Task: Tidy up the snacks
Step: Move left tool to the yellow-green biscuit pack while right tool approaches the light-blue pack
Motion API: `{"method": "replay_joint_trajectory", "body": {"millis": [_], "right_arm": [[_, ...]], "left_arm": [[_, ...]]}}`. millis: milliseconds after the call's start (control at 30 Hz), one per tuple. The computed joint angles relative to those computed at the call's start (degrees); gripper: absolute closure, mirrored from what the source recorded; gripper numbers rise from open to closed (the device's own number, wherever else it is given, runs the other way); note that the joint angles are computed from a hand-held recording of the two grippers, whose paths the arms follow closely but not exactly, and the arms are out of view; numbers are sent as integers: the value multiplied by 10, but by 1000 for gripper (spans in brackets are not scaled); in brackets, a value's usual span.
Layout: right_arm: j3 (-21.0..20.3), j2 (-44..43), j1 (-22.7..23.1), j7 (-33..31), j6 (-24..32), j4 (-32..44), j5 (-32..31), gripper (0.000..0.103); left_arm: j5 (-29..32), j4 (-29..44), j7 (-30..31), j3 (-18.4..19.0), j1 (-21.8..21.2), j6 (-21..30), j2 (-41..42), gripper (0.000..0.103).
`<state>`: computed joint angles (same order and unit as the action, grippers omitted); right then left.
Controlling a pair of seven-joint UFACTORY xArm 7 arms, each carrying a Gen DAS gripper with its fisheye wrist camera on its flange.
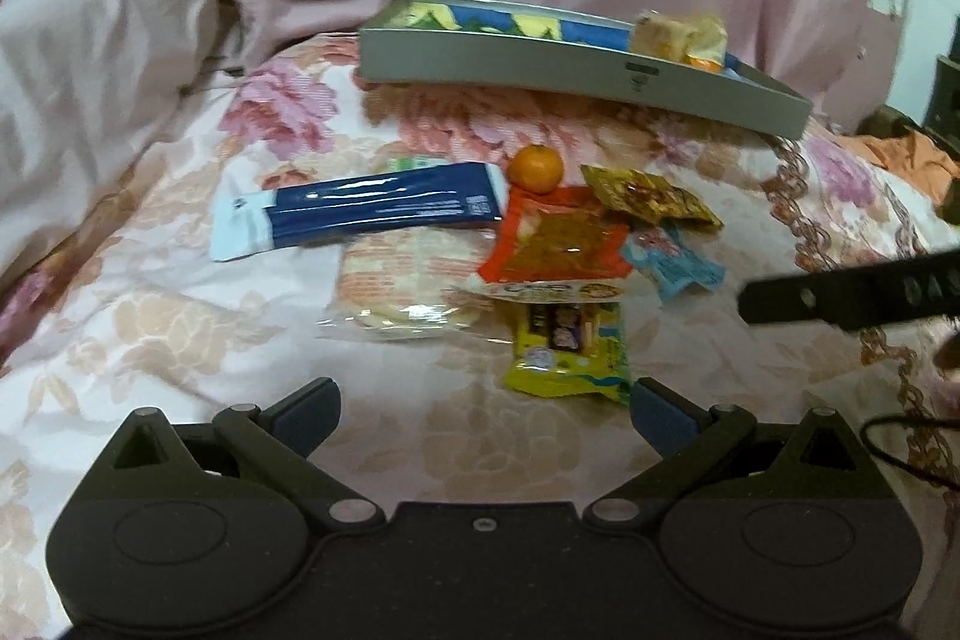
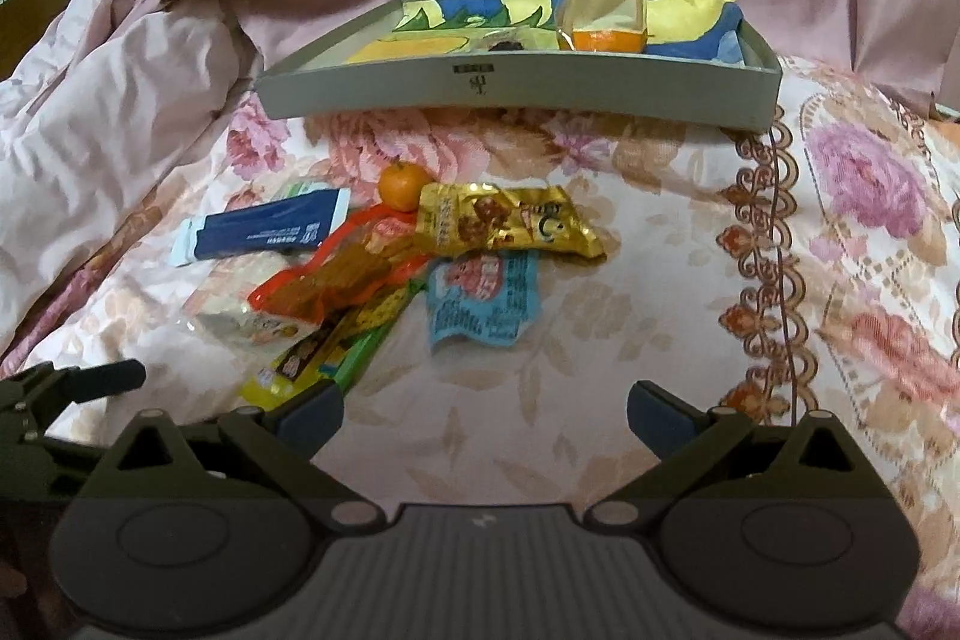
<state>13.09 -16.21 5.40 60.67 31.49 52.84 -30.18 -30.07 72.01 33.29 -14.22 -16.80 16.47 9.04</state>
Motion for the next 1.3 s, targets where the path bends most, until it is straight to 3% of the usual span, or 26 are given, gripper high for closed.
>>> {"method": "replay_joint_trajectory", "body": {"millis": [233,533,733,967,1233,1300], "right_arm": [[-32,21,2,-64,-41,4,35,0],[-67,64,-1,-194,-107,13,104,0],[-76,89,5,-243,-131,20,169,6],[-67,115,1,-229,-135,38,115,11],[-72,138,8,-190,-122,62,38,18],[-72,140,12,-182,-107,69,19,21]], "left_arm": [[-6,31,36,-13,-4,13,25,1],[118,91,-33,4,-35,50,79,1],[87,102,0,-22,-10,54,90,9],[96,104,-17,-14,-18,36,96,23],[145,124,-67,-4,-34,20,118,26],[147,122,-72,-7,-31,13,119,35]]}}
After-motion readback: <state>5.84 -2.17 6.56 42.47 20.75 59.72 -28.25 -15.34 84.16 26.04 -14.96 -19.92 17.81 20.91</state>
